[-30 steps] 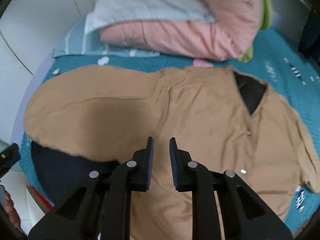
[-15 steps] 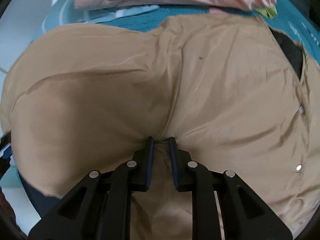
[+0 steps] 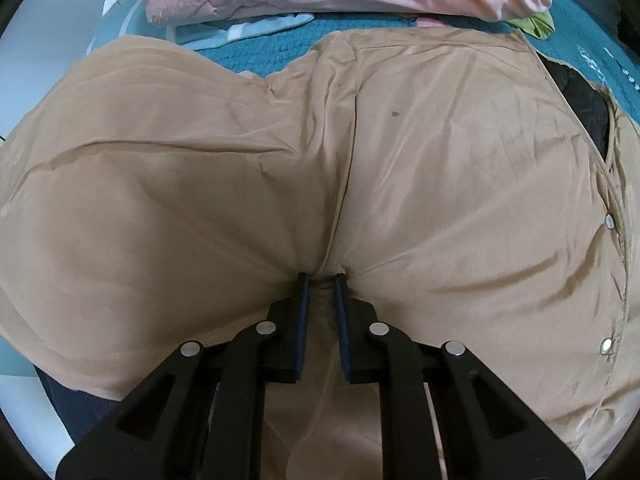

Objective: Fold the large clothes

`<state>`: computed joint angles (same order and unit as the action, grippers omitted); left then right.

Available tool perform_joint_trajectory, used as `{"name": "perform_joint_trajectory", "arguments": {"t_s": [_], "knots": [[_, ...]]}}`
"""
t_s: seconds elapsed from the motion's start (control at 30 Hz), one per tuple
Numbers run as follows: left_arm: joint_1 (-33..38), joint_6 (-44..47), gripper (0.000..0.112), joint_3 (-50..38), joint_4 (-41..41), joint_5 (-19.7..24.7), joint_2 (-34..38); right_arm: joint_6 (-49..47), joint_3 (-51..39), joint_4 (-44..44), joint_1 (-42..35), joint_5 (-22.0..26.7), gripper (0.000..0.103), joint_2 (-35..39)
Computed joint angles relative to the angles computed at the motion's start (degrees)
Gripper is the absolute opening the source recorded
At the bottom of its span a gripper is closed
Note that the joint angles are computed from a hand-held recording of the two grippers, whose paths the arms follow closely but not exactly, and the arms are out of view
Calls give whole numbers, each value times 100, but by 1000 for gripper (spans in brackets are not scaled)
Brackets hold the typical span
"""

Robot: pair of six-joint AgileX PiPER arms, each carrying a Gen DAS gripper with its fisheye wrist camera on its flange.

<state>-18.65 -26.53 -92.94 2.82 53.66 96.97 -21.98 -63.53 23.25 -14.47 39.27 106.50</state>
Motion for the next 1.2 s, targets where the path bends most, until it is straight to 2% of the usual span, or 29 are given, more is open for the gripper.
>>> {"name": "perform_joint_trajectory", "arguments": {"t_s": [0.17, 0.3, 0.37, 0.4, 0.43, 0.47, 0.5, 0.7, 0.83, 0.9, 1.0, 1.03, 1.07, 1.13, 1.2], "knots": [[-1091, -586, 9, -883, 1545, 509, 106, -360, 246, 180, -271, 30, 11, -241], [-1606, -548, 5, -1543, 2046, 1005, 443, -843, 440, 455, -558, 118, 11, -401], [-1706, -497, 10, -1755, 2151, 1310, 618, -1035, 457, 602, -733, 280, 11, -421], [-1614, -500, 32, -1683, 1990, 1392, 620, -1150, 439, 685, -831, 383, 11, -409], [-1490, -554, 69, -1472, 1821, 1306, 528, -1256, 435, 755, -905, 452, 11, -406], [-1304, -749, 82, -1073, 1657, 1070, 361, -1329, 455, 801, -946, 491, 11, -422], [-1142, -885, 87, -712, 1554, 858, 215, -1435, 480, 846, -1002, 528, 11, -435], [622, -366, 87, 996, -974, -84, 29, -1358, 729, 849, -991, 524, 11, -693], [1501, 649, 87, 1720, -2898, -555, 312, -1141, 556, 692, -721, 341, 11, -497], [1663, 884, 87, 1811, -3369, -673, 485, -1029, 505, 654, -688, 357, 12, -460], [1650, 981, 84, 1742, -3517, -908, 549, -879, 330, 519, -599, 508, 14, -446], [1649, 1109, 60, 1735, -3610, -970, 545, -945, 267, 582, -608, 599, 16, -445], [1653, 1196, 47, 1601, -3664, -886, 608, -1000, 174, 654, -613, 719, 16, -426], [1462, 812, 28, 1190, -3083, -690, 758, -875, -22, 661, -607, 880, 17, -318], [1186, 527, 16, 812, -2403, -526, 873, -849, -123, 809, -691, 1019, 14, -240]]}}
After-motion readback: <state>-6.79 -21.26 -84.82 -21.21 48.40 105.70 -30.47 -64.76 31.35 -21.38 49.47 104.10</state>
